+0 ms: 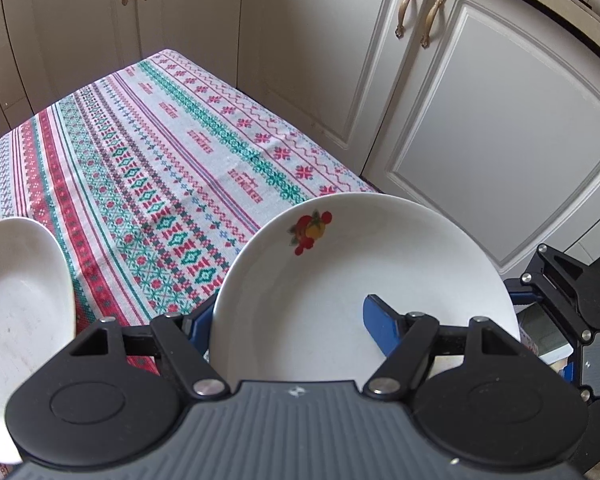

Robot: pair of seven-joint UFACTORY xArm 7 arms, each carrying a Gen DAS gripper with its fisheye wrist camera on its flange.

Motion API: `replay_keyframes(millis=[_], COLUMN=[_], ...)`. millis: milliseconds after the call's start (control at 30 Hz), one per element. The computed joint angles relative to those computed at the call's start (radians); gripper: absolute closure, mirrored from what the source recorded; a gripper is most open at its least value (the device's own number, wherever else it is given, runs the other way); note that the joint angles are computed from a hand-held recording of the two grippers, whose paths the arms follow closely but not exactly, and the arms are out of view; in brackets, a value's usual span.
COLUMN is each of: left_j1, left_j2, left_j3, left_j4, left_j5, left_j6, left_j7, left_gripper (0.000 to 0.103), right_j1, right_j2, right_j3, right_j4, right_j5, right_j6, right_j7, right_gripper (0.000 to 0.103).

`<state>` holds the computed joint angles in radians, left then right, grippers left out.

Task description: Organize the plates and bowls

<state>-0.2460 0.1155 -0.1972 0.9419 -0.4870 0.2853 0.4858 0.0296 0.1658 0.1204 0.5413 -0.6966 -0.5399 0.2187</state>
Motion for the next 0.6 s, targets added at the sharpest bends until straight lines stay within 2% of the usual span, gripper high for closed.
replay_keyframes(millis=[367,600], left_j1=[0.036,0.064], left_j2=[0.083,0.149], left_j3=[-0.013,-0.03], left_j4=[0.098,0.16], left_j5=[-0.007,0.026], left_j6=[-0.014,-0.022], left_j7=[0.031,0.016], left_gripper=[0.029,0.029], right_j1=[-0.08,-0.167], right_j2=[0.062,0.126], right_j3=[0.053,0.138], right_j4=[0.151,0.254], right_j5=[-0.176,-0.265], right_j6=[0.109,0.18], right_j7=[0.152,0.23], right_gripper=[0.0,0.0])
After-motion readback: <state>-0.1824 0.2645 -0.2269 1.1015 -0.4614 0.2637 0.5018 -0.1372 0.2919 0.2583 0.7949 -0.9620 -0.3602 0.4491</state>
